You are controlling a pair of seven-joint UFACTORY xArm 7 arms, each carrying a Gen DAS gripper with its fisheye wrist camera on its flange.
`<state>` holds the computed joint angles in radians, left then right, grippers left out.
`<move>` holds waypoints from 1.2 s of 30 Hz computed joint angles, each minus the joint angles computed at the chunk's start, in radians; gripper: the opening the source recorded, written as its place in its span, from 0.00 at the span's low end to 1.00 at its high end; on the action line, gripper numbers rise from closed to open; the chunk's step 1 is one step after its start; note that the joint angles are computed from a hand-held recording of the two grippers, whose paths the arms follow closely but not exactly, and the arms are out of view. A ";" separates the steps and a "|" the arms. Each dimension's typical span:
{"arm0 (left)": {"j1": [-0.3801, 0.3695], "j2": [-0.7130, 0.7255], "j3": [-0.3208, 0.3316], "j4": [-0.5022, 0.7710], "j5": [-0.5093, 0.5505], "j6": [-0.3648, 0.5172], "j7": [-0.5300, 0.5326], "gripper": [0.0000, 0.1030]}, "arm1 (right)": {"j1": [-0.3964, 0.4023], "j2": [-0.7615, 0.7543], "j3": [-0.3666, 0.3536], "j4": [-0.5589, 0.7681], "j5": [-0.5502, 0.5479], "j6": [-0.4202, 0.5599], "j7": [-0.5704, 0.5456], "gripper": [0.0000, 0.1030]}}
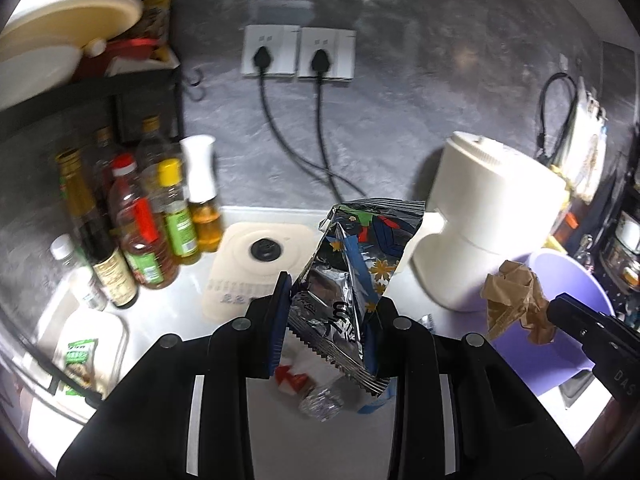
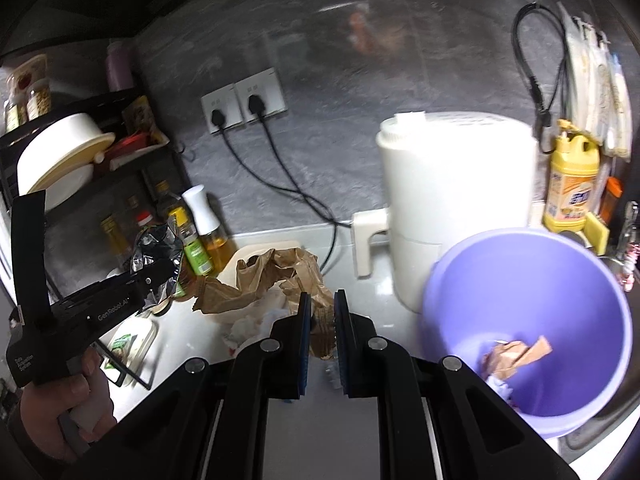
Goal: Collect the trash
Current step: 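Carry snack bag and brown paper to the bucket and release both inside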
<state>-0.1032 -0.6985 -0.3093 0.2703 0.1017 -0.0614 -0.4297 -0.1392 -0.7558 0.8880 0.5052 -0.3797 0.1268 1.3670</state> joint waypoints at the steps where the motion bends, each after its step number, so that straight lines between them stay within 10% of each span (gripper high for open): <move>1: -0.010 0.010 0.003 0.006 0.000 -0.009 0.002 0.30 | 0.013 -0.019 -0.012 -0.006 0.003 0.020 -0.001 0.12; 24: -0.328 0.280 0.108 0.188 -0.019 -0.131 0.134 0.30 | 0.262 -0.295 -0.180 -0.106 -0.026 0.491 0.098 0.13; 28: -0.391 0.307 0.145 0.205 -0.020 -0.138 0.149 0.30 | 0.297 -0.297 -0.193 -0.102 -0.023 0.579 0.121 0.43; 36: -0.525 0.371 0.222 0.245 -0.009 -0.146 0.163 0.30 | 0.383 -0.345 -0.199 -0.115 -0.025 0.729 0.179 0.46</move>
<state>-0.6286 -0.3272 -0.0870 0.5154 0.0929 -0.2077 -0.2671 0.2438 -1.1004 0.6885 0.3905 -0.4044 0.8556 1.5460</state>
